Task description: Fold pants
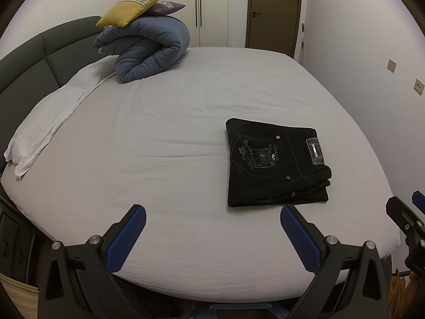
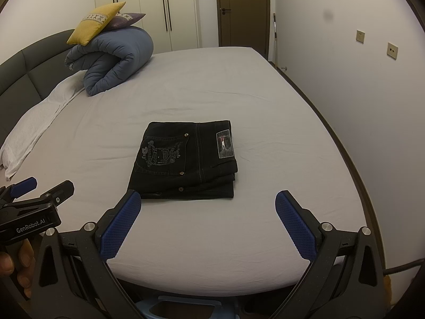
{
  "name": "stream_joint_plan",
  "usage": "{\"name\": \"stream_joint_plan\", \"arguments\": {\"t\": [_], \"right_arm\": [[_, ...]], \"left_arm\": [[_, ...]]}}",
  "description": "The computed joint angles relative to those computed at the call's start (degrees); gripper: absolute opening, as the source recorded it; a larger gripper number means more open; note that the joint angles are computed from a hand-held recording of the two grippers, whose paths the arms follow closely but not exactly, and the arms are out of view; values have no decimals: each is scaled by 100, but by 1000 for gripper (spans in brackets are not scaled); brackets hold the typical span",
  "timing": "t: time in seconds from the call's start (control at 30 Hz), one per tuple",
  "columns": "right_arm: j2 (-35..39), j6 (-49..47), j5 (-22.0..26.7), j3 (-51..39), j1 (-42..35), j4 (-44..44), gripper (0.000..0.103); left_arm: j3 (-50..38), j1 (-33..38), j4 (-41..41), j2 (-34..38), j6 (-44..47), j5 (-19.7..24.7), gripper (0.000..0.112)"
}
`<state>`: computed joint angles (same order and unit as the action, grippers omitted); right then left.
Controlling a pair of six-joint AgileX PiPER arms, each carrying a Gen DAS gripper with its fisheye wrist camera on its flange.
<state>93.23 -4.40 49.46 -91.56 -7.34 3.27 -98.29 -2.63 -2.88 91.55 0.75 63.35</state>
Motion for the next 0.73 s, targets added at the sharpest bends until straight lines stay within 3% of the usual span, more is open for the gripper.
{"name": "stream_joint_plan", "arguments": {"t": [0.73], "right_arm": [[-40, -12, -36, 150, -22, 39, 103]], "left_arm": [[-2, 90, -125, -1, 300, 0, 103]]}}
